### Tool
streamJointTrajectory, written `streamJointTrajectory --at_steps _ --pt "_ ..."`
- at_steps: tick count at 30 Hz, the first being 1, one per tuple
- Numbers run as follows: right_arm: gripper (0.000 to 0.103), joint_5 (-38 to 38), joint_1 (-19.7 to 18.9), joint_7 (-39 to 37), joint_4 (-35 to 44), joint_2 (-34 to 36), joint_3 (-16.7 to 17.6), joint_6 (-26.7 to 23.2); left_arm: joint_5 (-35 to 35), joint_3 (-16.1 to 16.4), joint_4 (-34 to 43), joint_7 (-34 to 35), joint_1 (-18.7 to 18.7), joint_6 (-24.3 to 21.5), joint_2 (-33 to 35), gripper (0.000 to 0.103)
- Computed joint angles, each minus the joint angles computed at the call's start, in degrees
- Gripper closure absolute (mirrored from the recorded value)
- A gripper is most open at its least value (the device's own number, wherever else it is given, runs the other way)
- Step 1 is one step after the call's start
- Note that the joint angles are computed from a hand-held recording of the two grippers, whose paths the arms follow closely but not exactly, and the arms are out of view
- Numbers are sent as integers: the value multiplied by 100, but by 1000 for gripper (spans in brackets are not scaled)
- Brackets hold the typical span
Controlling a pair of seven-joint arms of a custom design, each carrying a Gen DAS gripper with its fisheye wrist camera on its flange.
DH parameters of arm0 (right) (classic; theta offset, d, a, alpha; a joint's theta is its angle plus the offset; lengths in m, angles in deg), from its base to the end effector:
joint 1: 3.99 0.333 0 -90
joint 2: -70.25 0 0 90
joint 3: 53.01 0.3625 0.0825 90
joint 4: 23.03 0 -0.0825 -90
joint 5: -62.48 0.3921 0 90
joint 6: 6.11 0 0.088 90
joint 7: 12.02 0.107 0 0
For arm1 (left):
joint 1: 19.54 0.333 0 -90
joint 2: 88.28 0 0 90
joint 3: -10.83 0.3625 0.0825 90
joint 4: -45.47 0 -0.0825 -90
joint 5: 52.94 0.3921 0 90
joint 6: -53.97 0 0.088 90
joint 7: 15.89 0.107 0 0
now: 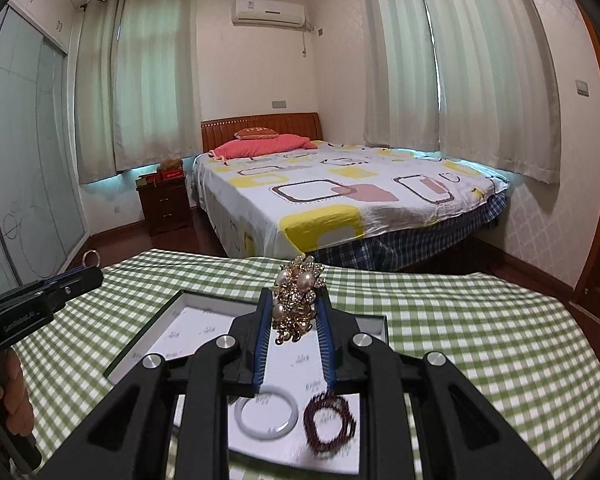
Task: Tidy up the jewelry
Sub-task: 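Carry the ring with the left tool while the right tool carries the brooch into the tray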
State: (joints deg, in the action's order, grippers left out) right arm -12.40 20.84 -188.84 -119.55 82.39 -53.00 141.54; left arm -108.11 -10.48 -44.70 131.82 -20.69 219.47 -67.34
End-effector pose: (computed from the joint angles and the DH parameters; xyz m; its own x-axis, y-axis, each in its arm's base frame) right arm 0.6160 0.3033 0.5830 -0.2028 -0.9752 -0.0883 -0.3792 0.1613 -0.9111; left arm 0.7056 -0.1878 0.5721 -0.5425 -0.8224 0.1709 -0.4504 0.1130 -0.8856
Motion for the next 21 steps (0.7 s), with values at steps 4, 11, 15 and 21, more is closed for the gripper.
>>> streamJointTrajectory --at_steps 4,11,15,21 --pt "81 116 -91 -150 251 271 -86 151 872 322 542 -710 -390 -78 510 84" --pt "81 960 -211 -732 498 750 -251 478 2608 943 1595 -2349 -889 -862 1445 84" --pt "81 1731 -246 -1369 610 1007 -283 525 3377 1118 2333 -3018 -1028 -1523 1940 84" --pt "81 2947 -287 -2319 751 1245 -255 354 4154 1165 3171 -3681 -1094 -2315 2462 84"
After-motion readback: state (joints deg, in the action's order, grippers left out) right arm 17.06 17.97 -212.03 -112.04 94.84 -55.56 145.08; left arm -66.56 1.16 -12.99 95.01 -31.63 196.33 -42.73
